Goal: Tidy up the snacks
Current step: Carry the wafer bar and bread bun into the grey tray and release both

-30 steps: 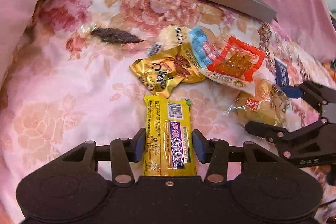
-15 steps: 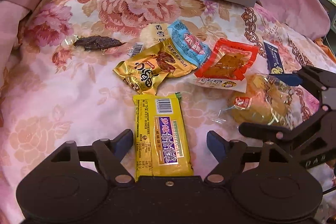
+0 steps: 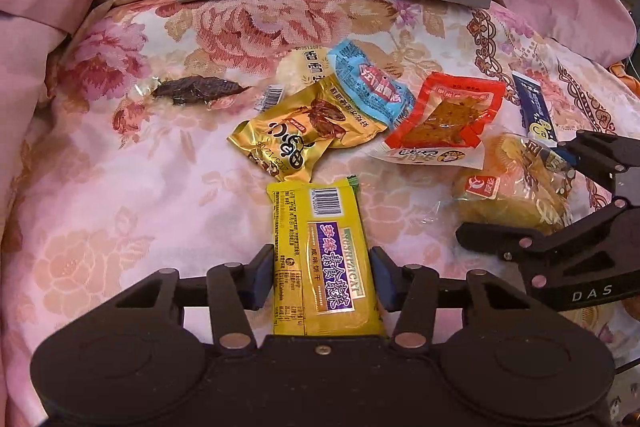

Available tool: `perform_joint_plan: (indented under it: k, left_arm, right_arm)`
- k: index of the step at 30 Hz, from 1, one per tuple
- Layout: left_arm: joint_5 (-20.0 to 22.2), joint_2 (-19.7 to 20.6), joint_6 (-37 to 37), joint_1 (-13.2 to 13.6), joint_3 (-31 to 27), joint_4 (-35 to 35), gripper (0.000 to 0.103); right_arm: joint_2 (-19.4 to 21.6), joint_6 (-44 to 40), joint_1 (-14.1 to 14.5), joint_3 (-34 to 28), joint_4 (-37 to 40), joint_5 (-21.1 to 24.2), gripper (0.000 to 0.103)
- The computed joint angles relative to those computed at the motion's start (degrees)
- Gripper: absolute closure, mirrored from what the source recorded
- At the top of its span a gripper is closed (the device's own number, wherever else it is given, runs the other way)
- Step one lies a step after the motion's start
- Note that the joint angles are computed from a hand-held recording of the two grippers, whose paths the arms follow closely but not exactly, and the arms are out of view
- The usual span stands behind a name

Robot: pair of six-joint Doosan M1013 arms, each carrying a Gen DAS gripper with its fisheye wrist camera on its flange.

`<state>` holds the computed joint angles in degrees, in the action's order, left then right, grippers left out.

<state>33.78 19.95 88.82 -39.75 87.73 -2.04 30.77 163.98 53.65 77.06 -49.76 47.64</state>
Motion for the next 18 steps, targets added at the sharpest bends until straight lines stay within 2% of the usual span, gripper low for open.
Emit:
perform_joint_plan:
  k: [9,16,18]
  left_arm:
    - [-0.19,-0.43,-1.71,0.2,0.35,-2.57,0.053]
    - [-0.24,-1.14,0.32,0.57,0.98,-9.35,0.053]
    - [-0.81,-1.29,0.88,0.78,1.31,-11.34,0.053]
  right_arm:
    - [0.52,3.26,1.48,-0.86,-3.36,3.49,0.016]
    - [-0.36,7.61,2.81,0.04,-4.6,2.65,0.016]
    - [-1.01,9.51,2.89,0.92,-4.96,1.05,0.016]
